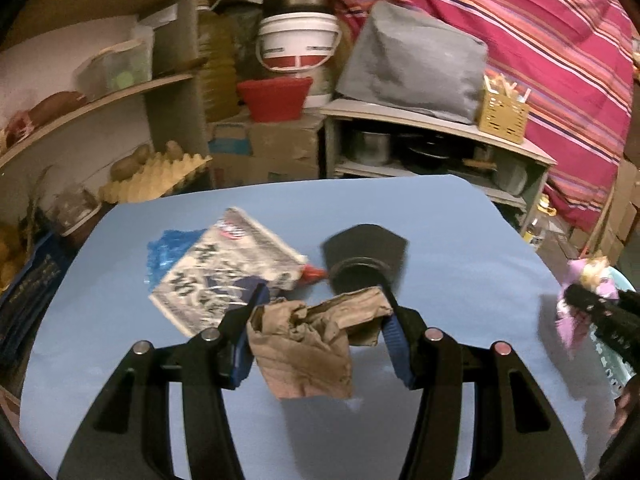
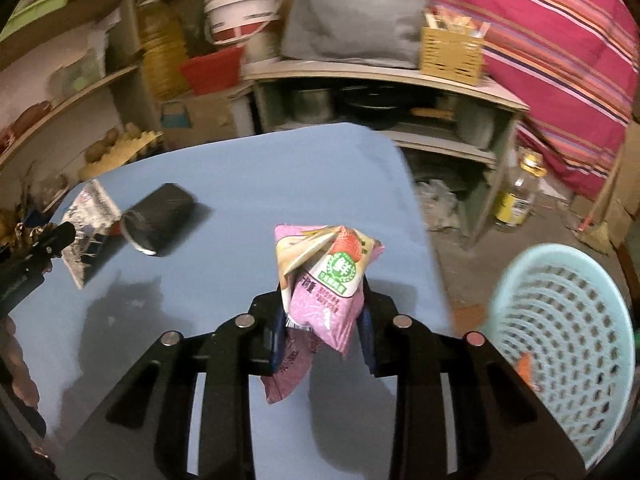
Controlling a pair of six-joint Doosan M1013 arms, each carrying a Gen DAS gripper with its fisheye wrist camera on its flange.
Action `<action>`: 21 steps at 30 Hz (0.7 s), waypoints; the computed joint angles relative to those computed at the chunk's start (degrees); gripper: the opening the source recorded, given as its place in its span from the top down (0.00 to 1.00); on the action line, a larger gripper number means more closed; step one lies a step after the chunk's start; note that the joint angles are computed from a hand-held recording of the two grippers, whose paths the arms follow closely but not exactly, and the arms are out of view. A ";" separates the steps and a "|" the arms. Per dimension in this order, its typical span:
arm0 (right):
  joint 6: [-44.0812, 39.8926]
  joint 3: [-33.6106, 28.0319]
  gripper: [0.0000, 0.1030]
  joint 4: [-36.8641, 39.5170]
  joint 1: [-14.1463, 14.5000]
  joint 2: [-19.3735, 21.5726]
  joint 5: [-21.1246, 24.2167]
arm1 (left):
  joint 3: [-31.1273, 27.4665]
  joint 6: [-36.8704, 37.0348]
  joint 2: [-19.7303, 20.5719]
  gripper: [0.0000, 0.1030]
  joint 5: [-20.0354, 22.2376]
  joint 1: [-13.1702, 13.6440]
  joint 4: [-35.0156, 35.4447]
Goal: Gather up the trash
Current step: 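Drop the pink bag into the basket with the right tool while the left tool drops brown paper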
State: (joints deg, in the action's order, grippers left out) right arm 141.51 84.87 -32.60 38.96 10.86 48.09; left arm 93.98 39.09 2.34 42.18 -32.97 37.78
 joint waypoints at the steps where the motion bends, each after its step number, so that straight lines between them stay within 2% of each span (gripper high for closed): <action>1: 0.72 1.06 0.71 -0.54 -0.44 -0.91 0.16 | -0.24 0.03 0.31 0.48 -0.07 -0.39 -0.02; 13: 9.78 11.71 0.71 -6.98 -4.72 -10.74 3.02 | -2.22 -1.26 2.70 0.48 -3.65 -4.58 0.68; 21: 13.15 16.50 0.71 -8.49 -7.61 -14.84 4.86 | -3.44 0.52 3.98 0.48 -5.35 -7.73 -0.51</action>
State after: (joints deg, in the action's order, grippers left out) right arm 154.66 101.37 -41.09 31.36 -3.98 52.95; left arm 90.54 39.61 6.32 36.83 -40.70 37.27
